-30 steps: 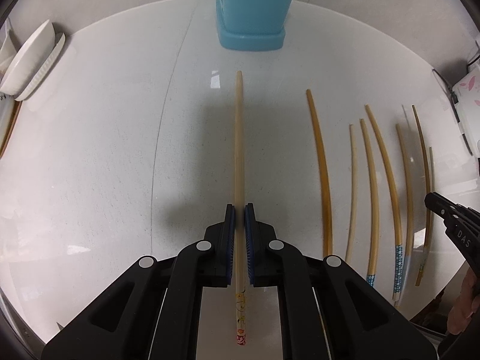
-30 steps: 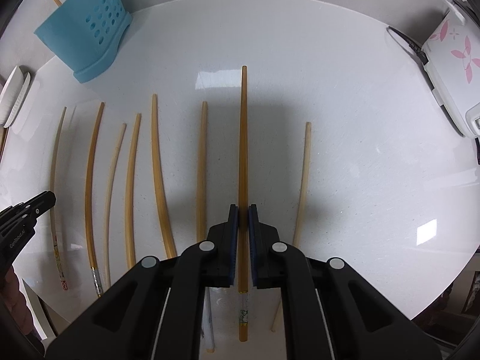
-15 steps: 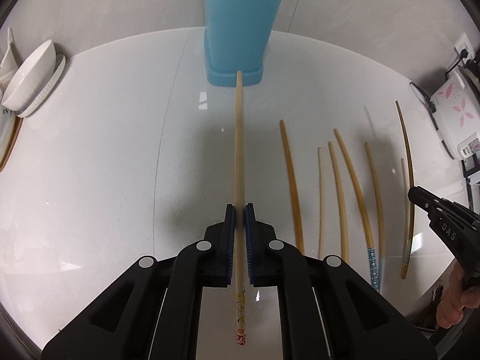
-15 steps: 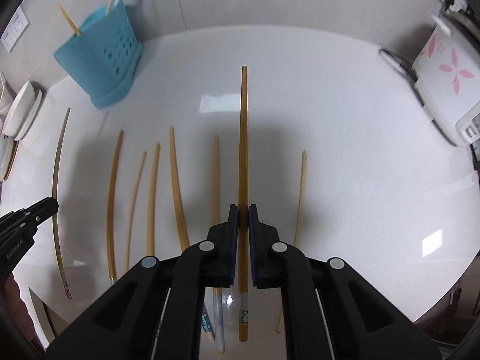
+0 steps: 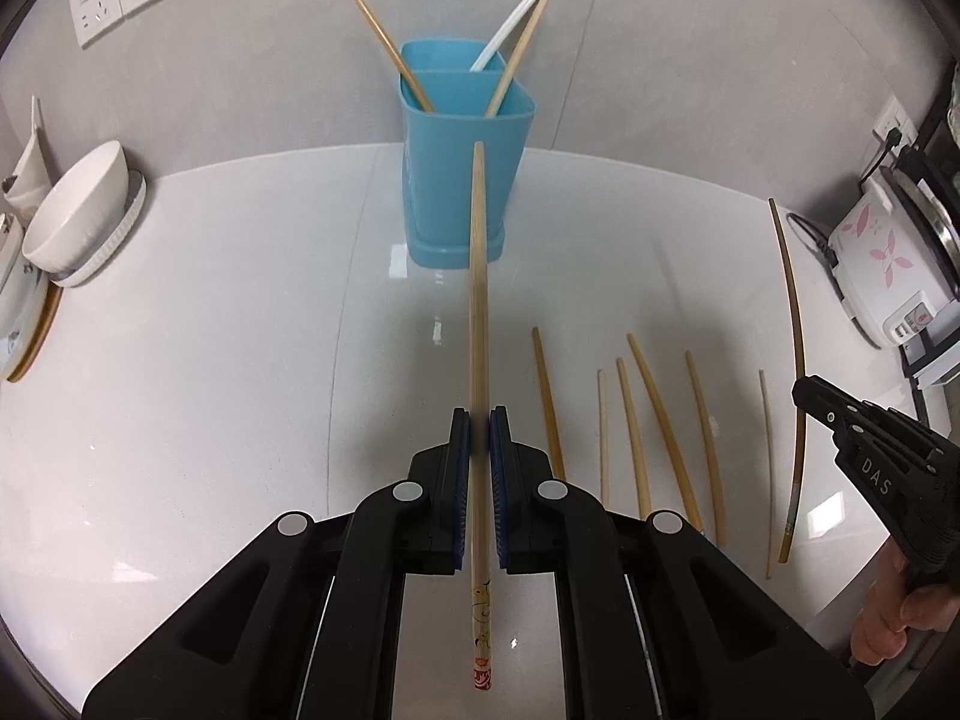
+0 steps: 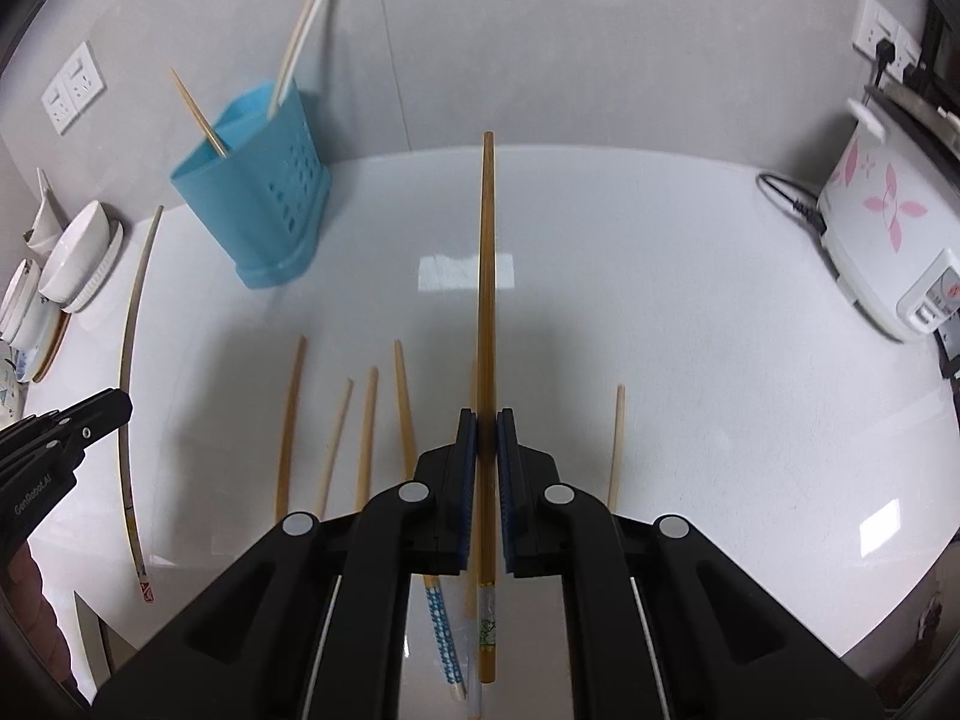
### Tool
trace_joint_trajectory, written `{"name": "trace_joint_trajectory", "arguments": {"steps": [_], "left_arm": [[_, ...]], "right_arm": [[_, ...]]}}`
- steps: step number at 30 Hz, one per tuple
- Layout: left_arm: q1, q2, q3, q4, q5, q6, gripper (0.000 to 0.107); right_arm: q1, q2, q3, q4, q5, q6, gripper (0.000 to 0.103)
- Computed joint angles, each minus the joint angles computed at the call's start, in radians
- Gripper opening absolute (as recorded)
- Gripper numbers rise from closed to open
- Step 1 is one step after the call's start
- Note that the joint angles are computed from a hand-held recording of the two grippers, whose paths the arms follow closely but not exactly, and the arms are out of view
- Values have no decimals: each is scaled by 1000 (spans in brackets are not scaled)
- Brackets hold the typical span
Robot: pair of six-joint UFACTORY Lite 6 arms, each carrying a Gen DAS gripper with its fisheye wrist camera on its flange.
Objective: Organize utensils
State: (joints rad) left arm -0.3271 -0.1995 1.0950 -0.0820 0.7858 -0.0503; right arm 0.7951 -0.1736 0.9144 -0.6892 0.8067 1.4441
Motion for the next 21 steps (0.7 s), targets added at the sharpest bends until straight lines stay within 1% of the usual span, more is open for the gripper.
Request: {"name": "trace_joint_trajectory", "arguments": {"steps": [7,21], "left_arm": [[20,43,99,-26,6,24,6],[42,121,300,-40,49,43,6]], "right_arm": [[20,9,77,-29,43,9,6],[31,70,241,-69,74,-32,6]]}}
